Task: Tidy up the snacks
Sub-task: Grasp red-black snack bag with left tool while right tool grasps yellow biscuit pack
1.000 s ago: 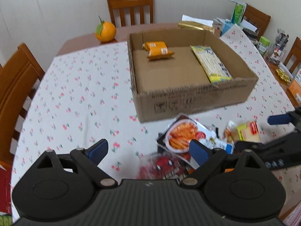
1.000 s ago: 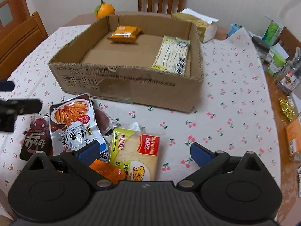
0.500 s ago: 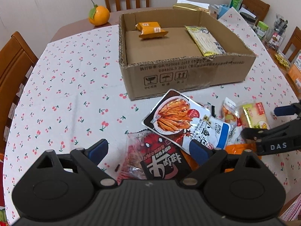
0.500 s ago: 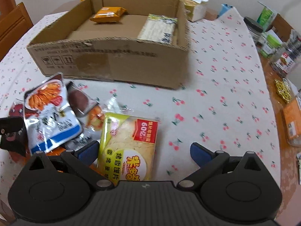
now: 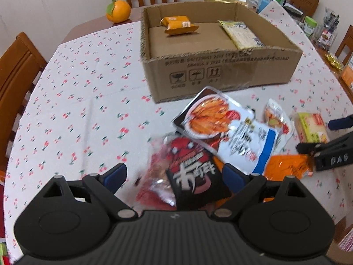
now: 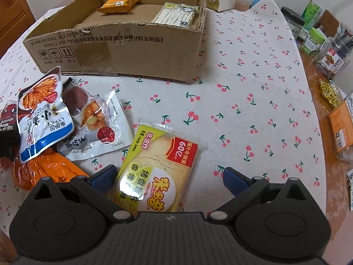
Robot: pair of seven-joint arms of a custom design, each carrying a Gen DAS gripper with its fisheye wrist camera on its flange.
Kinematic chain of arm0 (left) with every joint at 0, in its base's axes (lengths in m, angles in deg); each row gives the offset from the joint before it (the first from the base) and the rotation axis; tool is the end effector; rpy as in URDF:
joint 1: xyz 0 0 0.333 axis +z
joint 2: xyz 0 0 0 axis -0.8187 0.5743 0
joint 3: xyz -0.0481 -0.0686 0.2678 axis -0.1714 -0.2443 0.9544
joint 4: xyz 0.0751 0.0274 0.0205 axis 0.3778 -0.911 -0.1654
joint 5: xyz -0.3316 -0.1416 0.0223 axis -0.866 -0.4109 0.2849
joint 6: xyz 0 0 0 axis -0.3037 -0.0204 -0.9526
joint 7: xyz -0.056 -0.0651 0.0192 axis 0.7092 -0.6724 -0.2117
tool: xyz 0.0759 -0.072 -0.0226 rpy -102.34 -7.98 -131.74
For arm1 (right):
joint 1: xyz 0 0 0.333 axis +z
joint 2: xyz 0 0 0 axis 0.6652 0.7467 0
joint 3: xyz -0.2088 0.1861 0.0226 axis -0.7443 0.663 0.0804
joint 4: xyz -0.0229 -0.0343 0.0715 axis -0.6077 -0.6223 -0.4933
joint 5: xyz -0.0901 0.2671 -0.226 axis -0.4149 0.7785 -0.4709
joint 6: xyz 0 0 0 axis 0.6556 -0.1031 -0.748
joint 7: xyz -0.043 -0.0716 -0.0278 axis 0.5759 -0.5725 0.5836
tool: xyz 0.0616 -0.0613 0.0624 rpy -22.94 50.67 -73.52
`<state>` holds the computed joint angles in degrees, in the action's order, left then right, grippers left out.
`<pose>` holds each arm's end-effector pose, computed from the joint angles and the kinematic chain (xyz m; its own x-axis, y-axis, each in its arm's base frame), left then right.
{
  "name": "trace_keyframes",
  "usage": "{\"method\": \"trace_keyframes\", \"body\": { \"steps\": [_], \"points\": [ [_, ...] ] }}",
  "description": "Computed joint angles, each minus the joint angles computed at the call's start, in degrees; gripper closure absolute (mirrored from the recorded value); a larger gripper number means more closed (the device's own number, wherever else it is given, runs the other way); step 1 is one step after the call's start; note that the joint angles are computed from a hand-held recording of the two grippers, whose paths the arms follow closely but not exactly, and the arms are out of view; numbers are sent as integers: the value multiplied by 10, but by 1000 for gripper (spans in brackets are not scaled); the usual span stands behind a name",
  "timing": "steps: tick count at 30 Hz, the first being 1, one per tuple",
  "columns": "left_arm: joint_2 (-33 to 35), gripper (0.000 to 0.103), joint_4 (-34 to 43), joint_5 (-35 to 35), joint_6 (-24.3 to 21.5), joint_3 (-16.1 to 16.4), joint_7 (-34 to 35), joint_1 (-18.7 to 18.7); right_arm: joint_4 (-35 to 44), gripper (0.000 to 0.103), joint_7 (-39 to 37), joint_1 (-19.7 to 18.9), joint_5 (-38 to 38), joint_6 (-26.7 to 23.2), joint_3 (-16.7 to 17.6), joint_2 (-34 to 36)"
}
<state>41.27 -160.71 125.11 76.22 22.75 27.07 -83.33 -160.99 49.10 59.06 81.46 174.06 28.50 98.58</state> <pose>0.4975 -0.3972 0.3426 -0.1042 -0.9919 -0.0732 -0.8682 0.1267 -0.4797 0.5449 0.1634 0.3239 0.2258 -0.9737 0.0292 -0.9018 -0.2203 -0.3718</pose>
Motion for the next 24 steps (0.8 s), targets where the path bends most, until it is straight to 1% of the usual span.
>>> {"method": "trace_keyframes", "body": {
  "steps": [3, 6, 8, 10, 13, 14, 15, 18, 20, 22, 24],
  "points": [
    [-18, 10, -24, -7, 4, -2, -9, 5, 2, 0, -17, -5, 11, 1, 4, 3],
    [-22, 10, -27, 4, -2, -2, -15, 2, 2, 0, -31, -7, 20, 7, 6, 5],
    [-14, 10, -15, 18, -7, -2, -10, -4, -1, 0, -35, -7, 23, 13, 6, 4],
    [-2, 10, 1, 38, -24, 3, -13, -16, -6, 0, -33, -4, 22, 22, 3, 3],
    [14, 14, 22, 58, -44, 6, -16, -29, -14, 0, -24, 0, 16, 36, -2, 1],
    [16, 17, 23, 58, -42, 5, -13, -28, -18, 0, -22, 1, 14, 43, -3, -1],
    [17, 23, 23, 57, -37, 4, -13, -27, -22, 0, -21, 2, 13, 47, -3, -3],
    [16, 30, 18, 49, -18, 4, -19, -21, -28, 0, -16, 4, 9, 56, -5, -5],
    [16, 32, 17, 42, -9, 4, -24, -18, -30, 0, -14, 5, 8, 58, -6, -6],
    [18, 39, 17, 38, -1, 5, -26, -16, -30, 0, -13, 5, 7, 59, -6, -6],
    [17, 53, 14, 36, 7, 7, -31, -15, -30, 0, -14, 4, 8, 56, -5, -6]
  ]
}}
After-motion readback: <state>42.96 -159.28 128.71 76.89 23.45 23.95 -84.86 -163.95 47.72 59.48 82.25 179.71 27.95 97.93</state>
